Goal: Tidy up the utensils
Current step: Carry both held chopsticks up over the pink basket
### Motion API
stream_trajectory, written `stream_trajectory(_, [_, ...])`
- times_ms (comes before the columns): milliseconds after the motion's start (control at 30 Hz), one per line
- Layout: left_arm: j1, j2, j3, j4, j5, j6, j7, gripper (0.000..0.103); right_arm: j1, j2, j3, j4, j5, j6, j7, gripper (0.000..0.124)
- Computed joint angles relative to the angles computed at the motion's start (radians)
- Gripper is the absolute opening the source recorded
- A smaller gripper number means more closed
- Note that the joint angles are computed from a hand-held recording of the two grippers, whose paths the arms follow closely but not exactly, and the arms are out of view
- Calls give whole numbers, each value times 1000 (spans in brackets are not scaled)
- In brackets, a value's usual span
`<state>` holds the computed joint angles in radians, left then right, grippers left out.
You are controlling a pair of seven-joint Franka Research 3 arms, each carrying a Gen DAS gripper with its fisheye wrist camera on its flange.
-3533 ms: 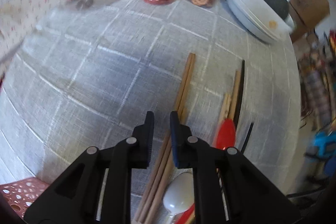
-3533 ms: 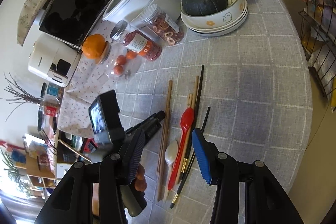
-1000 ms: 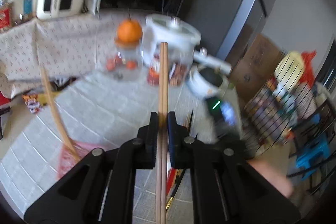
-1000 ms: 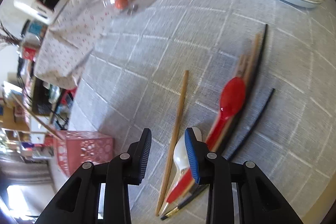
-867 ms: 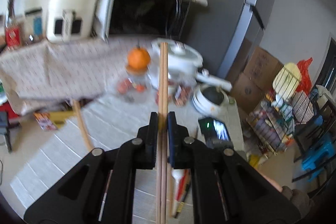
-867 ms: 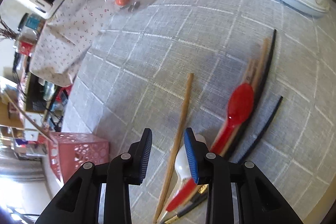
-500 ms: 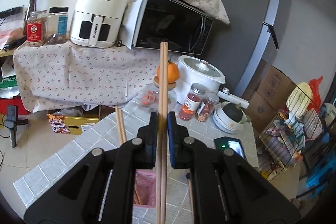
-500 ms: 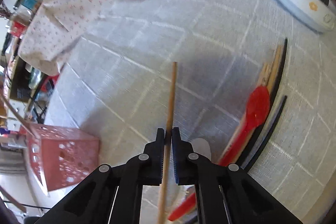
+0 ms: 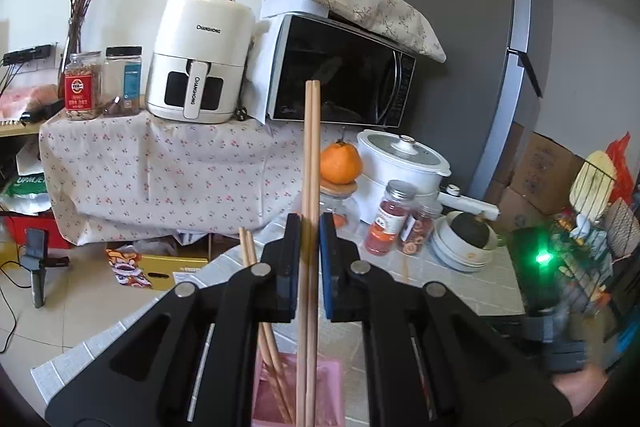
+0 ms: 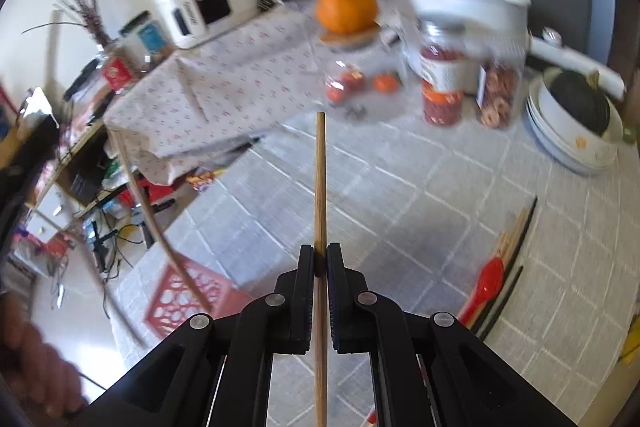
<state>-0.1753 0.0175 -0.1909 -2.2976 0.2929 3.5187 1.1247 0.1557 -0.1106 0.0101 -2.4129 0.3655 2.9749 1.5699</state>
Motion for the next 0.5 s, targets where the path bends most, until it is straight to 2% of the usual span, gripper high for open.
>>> stream_trajectory(67, [-8, 7, -1, -6, -50, 21, 44, 10, 15, -2, 0, 7, 24, 21, -22, 6])
stream_trajectory(200, [-57, 18, -8, -26, -287, 73, 269, 11, 41, -24, -3, -9, 62, 99, -74, 6])
stream_trajectory(267, [-69, 24, -10, -29, -329, 67, 306, 11, 58, -32, -5, -20, 76, 150, -96, 6])
stream_trajectory(367, [-107, 39, -10, -32, -449, 99, 439, 10, 181, -36, -93, -18, 223, 215, -233, 6])
stream_trajectory(500, [-113, 46, -9, -25, -459, 116, 444, 10, 339, -47, -217, -7, 375, 261, -387, 6])
